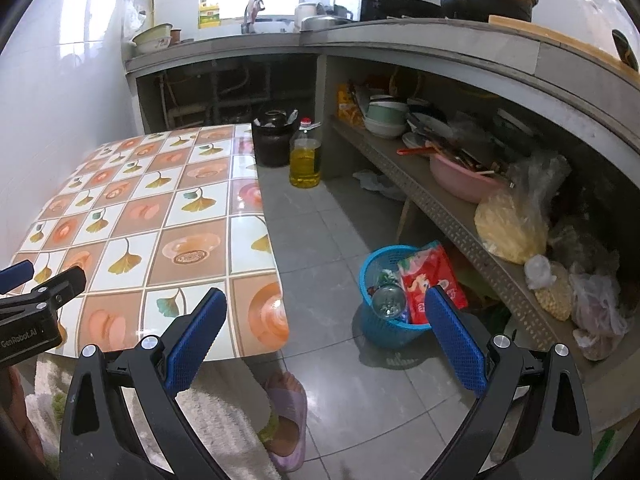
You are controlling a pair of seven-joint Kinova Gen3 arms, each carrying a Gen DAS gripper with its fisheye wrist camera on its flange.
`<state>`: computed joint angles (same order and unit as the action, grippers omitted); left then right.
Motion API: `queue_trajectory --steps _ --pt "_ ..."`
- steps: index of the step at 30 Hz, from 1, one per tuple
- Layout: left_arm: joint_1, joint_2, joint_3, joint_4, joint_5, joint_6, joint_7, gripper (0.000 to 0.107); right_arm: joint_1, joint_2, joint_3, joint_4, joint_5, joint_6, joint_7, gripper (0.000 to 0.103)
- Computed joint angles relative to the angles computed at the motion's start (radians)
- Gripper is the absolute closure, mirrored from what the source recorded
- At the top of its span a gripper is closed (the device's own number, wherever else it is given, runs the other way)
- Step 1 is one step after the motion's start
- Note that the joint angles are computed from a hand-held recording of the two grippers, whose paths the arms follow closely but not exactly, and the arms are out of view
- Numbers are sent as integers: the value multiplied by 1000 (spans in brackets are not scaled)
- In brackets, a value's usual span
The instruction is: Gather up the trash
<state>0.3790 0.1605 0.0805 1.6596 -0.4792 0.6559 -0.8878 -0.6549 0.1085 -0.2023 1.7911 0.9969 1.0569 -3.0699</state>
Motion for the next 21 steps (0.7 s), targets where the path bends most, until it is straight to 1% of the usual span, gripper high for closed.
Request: queue_trajectory --steps 7,12,21 --pt "-3 4 2 -5 8 4 -9 10 6 -6 0 13 5 2 -19 8" --pt "-5 6 0 -5 16 1 -19 10 13 -8 0 12 0 1 -10 8" --pt "3 0 -1 5 -3 -19 -14 10 9 -4 -2 11 2 11 -16 8"
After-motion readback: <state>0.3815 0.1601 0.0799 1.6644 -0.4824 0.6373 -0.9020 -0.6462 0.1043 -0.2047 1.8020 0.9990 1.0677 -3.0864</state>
